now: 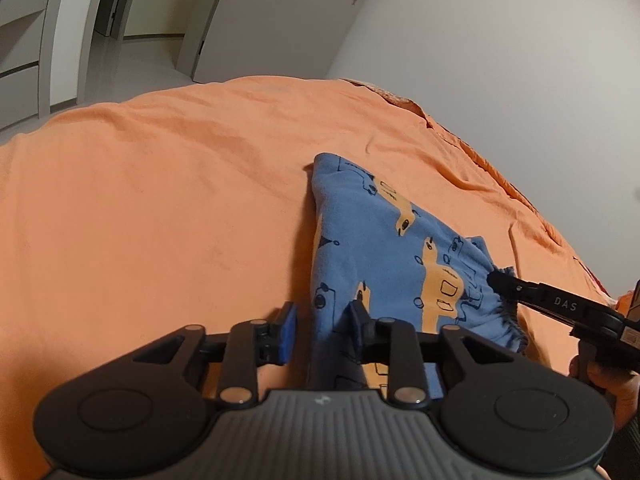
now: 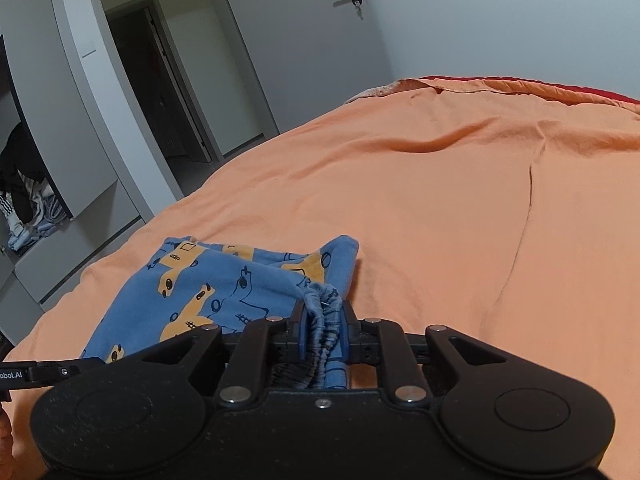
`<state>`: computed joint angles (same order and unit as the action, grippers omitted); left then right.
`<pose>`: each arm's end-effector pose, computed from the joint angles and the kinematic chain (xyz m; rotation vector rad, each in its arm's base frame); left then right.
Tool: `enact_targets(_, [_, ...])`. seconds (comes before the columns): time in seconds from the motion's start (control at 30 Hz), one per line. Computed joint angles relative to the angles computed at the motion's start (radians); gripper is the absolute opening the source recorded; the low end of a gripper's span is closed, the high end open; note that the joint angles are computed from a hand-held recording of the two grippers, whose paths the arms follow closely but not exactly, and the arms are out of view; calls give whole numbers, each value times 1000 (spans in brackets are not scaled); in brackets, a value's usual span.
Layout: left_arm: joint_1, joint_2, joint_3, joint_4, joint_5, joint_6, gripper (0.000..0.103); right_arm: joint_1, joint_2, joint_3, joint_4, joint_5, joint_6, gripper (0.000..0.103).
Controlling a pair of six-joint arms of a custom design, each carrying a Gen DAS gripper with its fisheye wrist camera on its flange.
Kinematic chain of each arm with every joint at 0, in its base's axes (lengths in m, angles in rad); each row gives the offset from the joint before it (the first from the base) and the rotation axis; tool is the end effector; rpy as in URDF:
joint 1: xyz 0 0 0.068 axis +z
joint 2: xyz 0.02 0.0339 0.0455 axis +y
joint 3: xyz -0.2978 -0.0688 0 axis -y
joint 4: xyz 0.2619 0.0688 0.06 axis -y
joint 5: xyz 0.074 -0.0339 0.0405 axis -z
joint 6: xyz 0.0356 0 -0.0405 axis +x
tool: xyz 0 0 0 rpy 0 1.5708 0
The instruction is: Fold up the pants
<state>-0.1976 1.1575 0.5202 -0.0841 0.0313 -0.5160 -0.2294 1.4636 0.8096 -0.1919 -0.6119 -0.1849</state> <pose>0.2242 -0.0460 0.2062 -0.3524 2.2985 -0.4014 0.2977 -0.0485 0.2207 -0.2211 2.2729 0.5240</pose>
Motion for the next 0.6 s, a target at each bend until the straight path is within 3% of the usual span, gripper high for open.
enact_targets(0.13, [6, -13, 7, -25, 0, -6, 46, 10, -28, 1, -17, 31, -9, 32])
enact_targets(0.2, [1, -19, 9, -32, -5, -2, 59, 8, -39, -1, -19, 30, -11, 41])
enact_targets(0.4, [-15, -58, 15, -55, -43, 5, 83, 14, -95, -33, 13, 64, 9, 69])
enact_targets(0.6, [-35, -80, 20, -60, -111, -12, 103, 15, -164, -76, 57, 95, 10, 94])
